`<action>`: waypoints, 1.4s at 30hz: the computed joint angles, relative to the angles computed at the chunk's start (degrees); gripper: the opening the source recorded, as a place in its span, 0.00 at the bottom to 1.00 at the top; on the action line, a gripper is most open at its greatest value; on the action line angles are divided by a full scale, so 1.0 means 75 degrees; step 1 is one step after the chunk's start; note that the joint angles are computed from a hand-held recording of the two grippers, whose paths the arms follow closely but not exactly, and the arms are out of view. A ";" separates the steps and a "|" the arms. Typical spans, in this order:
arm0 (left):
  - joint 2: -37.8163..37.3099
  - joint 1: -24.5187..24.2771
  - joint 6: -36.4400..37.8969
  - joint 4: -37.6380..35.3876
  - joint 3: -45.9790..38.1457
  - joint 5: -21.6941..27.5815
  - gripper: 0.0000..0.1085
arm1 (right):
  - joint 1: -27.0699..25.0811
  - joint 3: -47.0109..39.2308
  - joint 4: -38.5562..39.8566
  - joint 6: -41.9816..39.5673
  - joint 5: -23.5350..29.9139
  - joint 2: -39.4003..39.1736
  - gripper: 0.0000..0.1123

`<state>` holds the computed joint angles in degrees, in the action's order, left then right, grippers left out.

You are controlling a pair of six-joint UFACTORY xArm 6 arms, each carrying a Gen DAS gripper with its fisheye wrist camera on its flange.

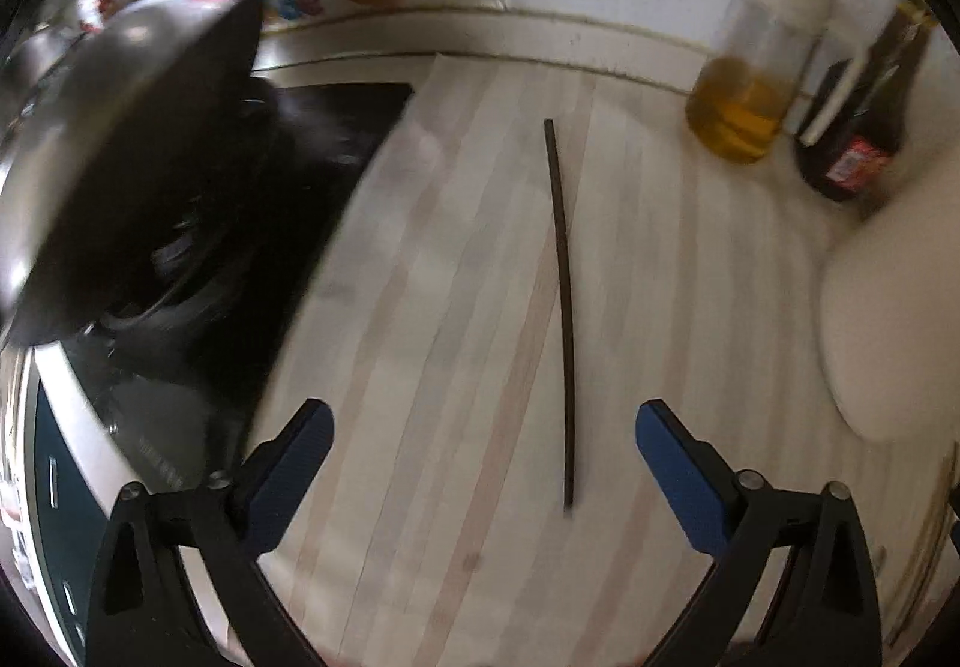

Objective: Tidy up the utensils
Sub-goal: 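Move both tools back down toward the chopsticks on the mat, then grasp the dark chopstick lying on the mat with the left tool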

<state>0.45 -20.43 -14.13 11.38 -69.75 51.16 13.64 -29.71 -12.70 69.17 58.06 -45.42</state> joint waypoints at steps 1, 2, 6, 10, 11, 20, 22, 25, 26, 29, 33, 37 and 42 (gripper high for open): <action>0.0412 0.0000 0.0170 -0.0125 -0.0331 0.0035 0.87 | -0.0083 -0.0053 -0.0077 0.0067 -0.0088 0.0181 0.87; 0.0722 0.0005 0.0259 -0.0170 -0.0578 0.0019 0.83 | -0.0136 -0.0087 -0.0168 0.0144 -0.0172 0.0348 0.87; 0.1702 -0.0057 0.0612 -0.0200 -0.1383 0.0152 0.74 | -0.0307 -0.0346 -0.0332 0.0376 -0.0387 0.1029 0.86; 0.2053 -0.0053 0.0800 -0.0314 -0.1758 0.0080 0.70 | -0.0562 -0.0464 -0.0250 0.0191 -0.0493 0.1416 0.86; 0.2105 -0.0050 0.0900 -0.0405 -0.1864 0.0158 0.68 | -0.0617 -0.0466 -0.0203 0.0128 -0.0515 0.1473 0.86; 0.1984 -0.0171 0.1641 -0.1274 -0.1933 0.0455 0.04 | -0.0949 -0.0464 0.0030 -0.0412 -0.0501 0.1290 0.86; 0.1715 -0.0193 0.1651 -0.1448 -0.1655 0.0524 0.04 | -0.0985 -0.0515 0.0009 -0.0563 -0.0390 0.1122 0.85; 0.1079 -0.0217 0.1670 -0.1565 -0.0994 0.0502 0.04 | -0.1044 -0.0566 0.0097 -0.0881 -0.0195 0.0761 0.85; 0.0889 -0.0231 0.1671 -0.1591 -0.0807 0.0499 0.04 | -0.1080 -0.0580 0.0151 -0.1047 -0.0127 0.0616 0.85; 0.0107 -0.0277 0.1729 -0.1738 -0.0080 0.0531 0.04 | -0.1133 -0.0637 0.0292 -0.1470 0.0141 0.0215 0.85; -0.0988 -0.0426 0.1754 -0.2153 0.0797 0.0741 0.04 | -0.1036 -0.0872 0.0369 -0.2034 0.0635 -0.0175 0.85; -0.1939 -0.0602 0.1754 -0.2551 0.1556 0.1006 0.04 | -0.1005 -0.0754 0.0588 -0.2206 0.1026 -0.0711 0.85; -0.2602 -0.1023 0.1502 -0.3028 0.2327 0.1323 0.04 | -0.0953 -0.0164 0.0931 -0.2196 0.1362 -0.1385 0.85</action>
